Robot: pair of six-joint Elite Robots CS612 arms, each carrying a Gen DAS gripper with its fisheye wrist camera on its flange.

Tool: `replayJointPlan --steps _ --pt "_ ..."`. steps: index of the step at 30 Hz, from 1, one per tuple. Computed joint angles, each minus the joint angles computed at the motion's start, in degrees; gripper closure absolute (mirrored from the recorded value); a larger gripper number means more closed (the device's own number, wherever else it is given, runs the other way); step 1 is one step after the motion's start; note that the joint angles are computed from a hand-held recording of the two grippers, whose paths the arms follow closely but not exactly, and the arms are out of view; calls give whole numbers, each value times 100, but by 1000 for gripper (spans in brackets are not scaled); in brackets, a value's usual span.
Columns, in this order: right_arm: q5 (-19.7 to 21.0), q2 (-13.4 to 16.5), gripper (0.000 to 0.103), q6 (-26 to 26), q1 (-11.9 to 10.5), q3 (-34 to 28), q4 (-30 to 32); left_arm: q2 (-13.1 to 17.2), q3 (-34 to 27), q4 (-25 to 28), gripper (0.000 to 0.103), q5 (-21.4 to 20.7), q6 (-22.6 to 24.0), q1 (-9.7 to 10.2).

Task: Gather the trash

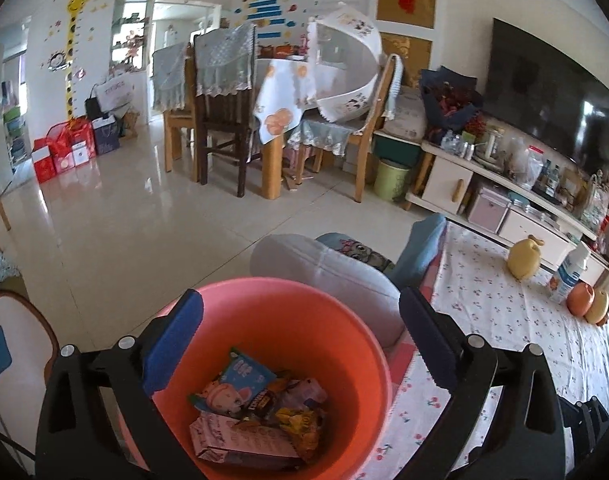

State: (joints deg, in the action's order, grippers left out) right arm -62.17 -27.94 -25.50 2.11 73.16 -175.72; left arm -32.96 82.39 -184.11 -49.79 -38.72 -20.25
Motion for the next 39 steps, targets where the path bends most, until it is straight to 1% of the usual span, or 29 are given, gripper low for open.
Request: replayJointPlan --steps 4,7,14,21,31,39 --pt "-98 -13 10 51 -101 46 -44 51 -105 31 4 133 168 -75" --pt "-144 -24 10 93 -168 76 -76 88 -196 74 4 124 261 -115" --pt "-285 -38 10 156 -315 123 -210 200 -442 136 4 267 593 -240" --pt "-415 -47 10 220 -441 162 -361 313 -659 16 4 182 782 -336" --pt "-540 -63 10 340 -640 208 -522 504 -1027 18 4 147 1160 -503" --pt "-578 -64 10 596 -833 247 -772 691 -1383 45 4 15 1540 -643"
